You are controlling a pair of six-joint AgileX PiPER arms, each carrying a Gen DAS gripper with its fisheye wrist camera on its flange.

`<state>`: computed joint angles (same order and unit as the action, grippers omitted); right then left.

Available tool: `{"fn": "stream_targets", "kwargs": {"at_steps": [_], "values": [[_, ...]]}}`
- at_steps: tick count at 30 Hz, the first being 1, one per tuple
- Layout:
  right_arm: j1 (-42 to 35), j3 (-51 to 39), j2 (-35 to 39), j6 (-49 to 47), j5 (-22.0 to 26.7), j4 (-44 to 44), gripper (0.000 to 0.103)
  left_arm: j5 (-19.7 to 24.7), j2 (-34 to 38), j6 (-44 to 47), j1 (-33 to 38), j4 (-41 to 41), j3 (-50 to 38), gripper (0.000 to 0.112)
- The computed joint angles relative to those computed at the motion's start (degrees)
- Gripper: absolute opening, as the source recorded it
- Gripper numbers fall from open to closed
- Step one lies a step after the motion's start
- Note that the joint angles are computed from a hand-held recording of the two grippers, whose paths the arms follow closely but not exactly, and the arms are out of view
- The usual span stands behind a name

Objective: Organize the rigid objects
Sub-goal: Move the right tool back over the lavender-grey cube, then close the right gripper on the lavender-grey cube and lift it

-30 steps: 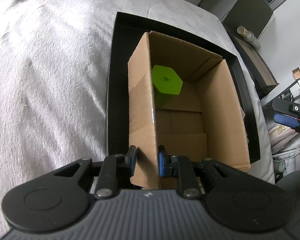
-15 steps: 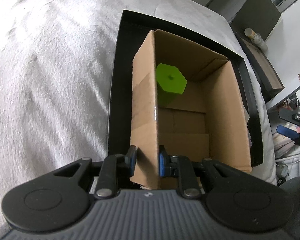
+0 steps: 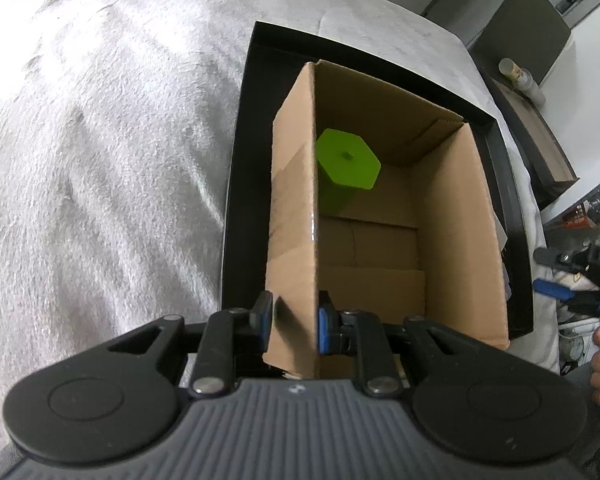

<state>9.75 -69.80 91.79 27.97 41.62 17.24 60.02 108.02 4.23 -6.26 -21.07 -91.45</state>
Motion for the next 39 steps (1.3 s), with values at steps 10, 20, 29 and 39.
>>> {"fn": "stream_targets", "kwargs": {"at_steps": [10,20,29,39], "values": [[2.03,-2.82,4.46,-3.25,4.28,-1.28,0.075,0.26,0.26,-0.79,0.03,0.15,-0.34,0.02],[8.09,-8.03,10.03,2.28,7.12,-13.52,0.075,0.2,0.32,-0.18,0.2,-0.2,-0.18,0.02],[6.72,-6.73,10.01,5.82,5.9,-15.58,0.048,-0.38,-0.21,-1.86,-0.83,1.72,0.06,0.02],[2.59,-0.92,4.38,2.71,2.7,-9.28,0.045,-0.66,-0.65,-3.28,-1.28,2.85,0.23,0.02]]}}
